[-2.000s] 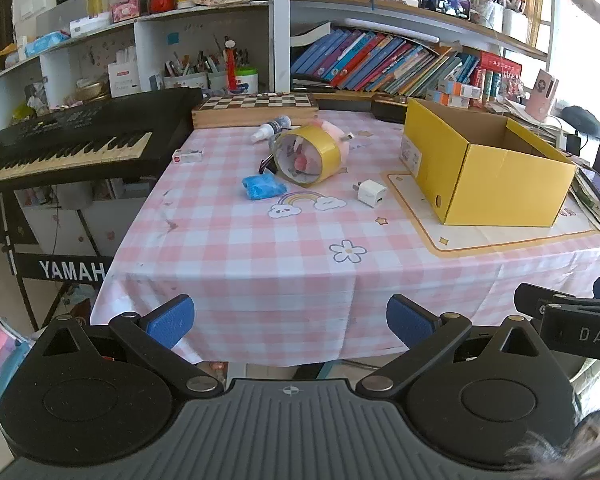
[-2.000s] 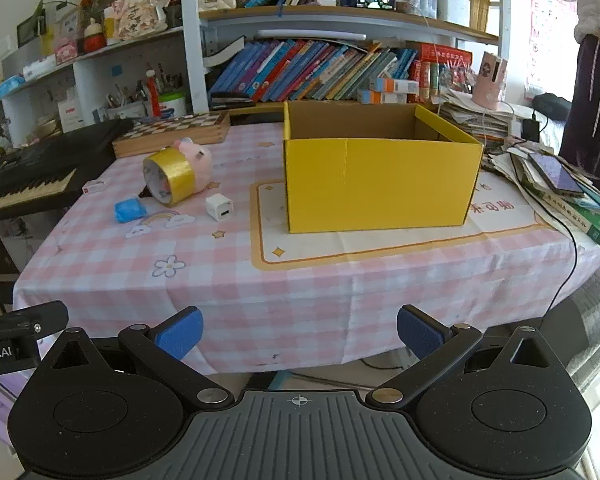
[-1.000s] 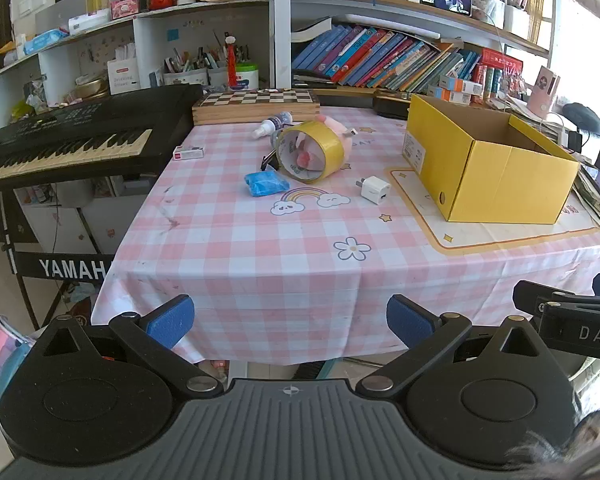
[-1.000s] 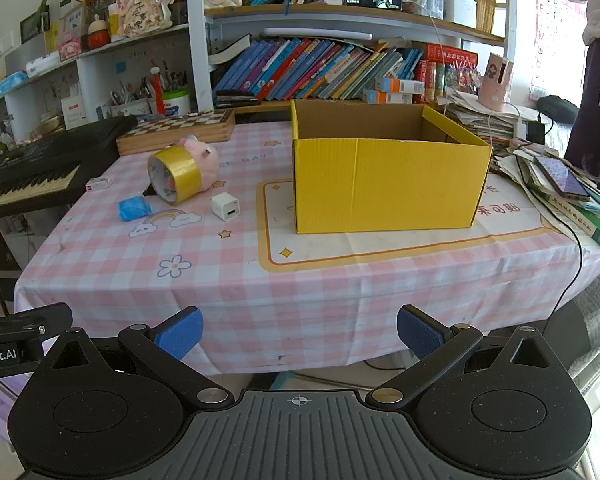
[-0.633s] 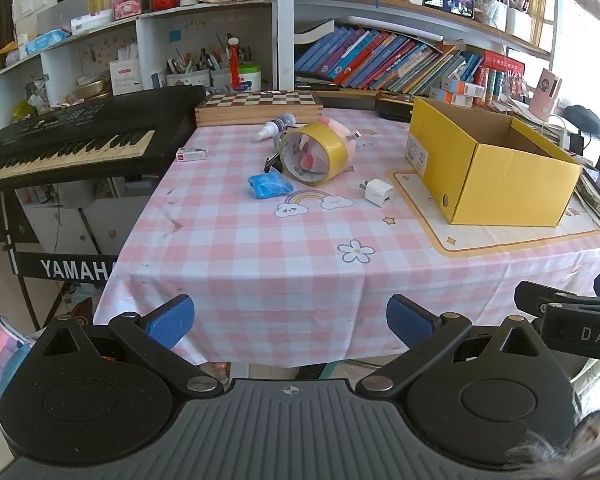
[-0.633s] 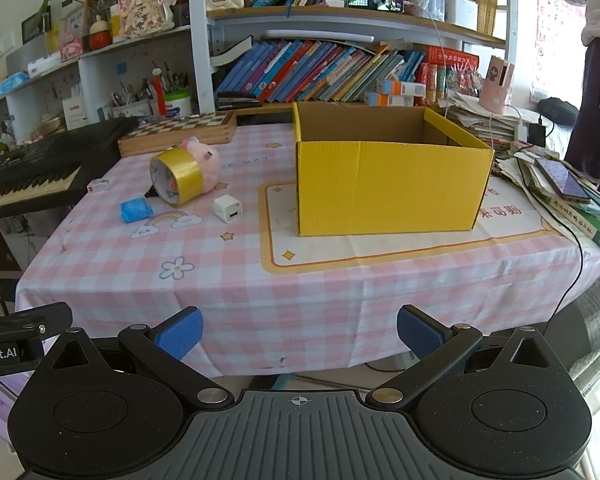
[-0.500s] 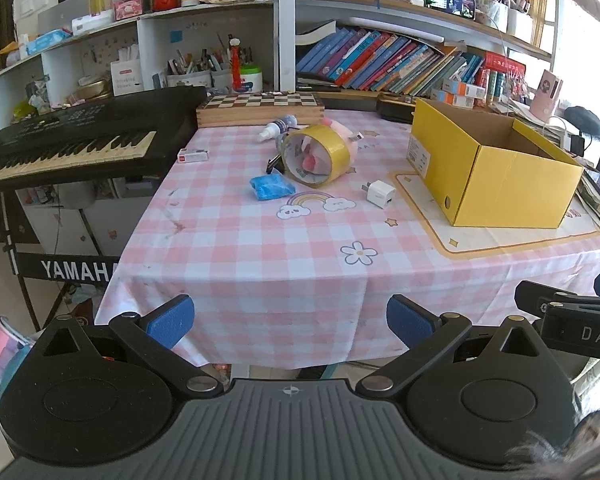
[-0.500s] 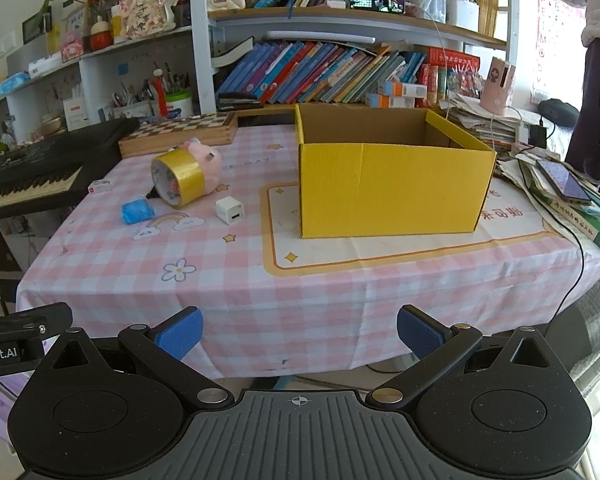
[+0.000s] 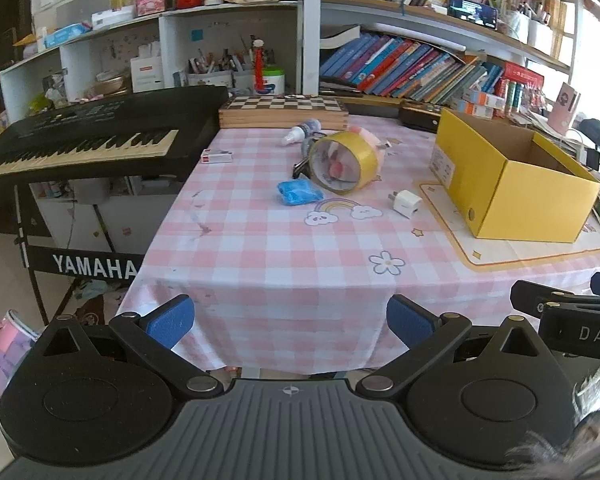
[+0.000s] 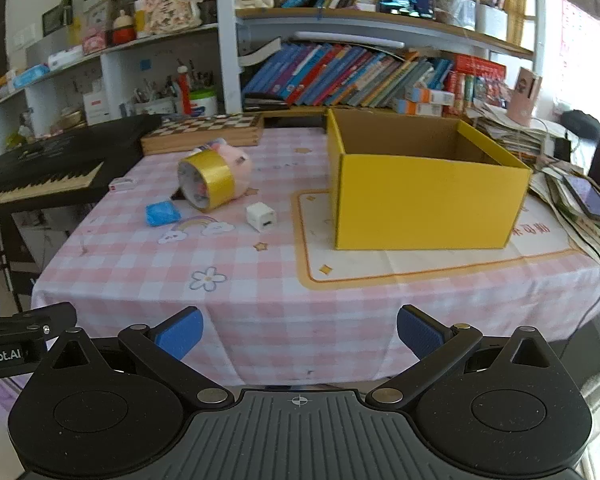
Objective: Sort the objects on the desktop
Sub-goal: 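Move both tools toward the blue cloth and white charger on the table, then grasp the blue cloth with the left tool while the right tool grasps the white charger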
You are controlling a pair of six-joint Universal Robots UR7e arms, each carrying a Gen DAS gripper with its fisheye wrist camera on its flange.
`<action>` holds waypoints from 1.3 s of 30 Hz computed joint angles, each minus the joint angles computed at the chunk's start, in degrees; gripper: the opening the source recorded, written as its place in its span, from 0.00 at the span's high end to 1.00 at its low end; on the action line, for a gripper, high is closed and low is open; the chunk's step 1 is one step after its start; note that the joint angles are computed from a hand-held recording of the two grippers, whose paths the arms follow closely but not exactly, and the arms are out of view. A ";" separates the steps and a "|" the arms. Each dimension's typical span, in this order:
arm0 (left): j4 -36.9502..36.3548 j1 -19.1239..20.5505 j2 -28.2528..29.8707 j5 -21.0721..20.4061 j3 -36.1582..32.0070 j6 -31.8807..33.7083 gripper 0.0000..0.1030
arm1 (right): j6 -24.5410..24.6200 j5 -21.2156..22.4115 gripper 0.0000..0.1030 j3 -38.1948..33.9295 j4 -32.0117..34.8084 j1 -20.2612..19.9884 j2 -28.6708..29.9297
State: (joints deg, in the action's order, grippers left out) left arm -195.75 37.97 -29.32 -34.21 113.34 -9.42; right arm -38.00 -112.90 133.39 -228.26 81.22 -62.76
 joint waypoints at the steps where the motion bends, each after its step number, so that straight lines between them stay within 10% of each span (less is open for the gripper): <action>1: 0.09 0.11 -0.06 0.07 -0.12 -0.05 0.00 | -0.29 0.23 0.00 -0.19 0.32 0.09 0.10; 31: 6.76 7.07 4.26 -3.41 -13.14 2.22 0.03 | -5.01 7.16 0.01 -12.41 17.12 -1.43 3.13; 39: 8.21 9.28 7.09 -4.74 -20.32 5.39 0.04 | -5.89 7.03 0.21 -19.24 22.90 -0.80 5.87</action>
State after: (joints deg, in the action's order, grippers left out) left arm -187.54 47.25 -22.23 -38.95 93.02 -4.03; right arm -43.90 -105.87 114.15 -205.35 80.42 -56.89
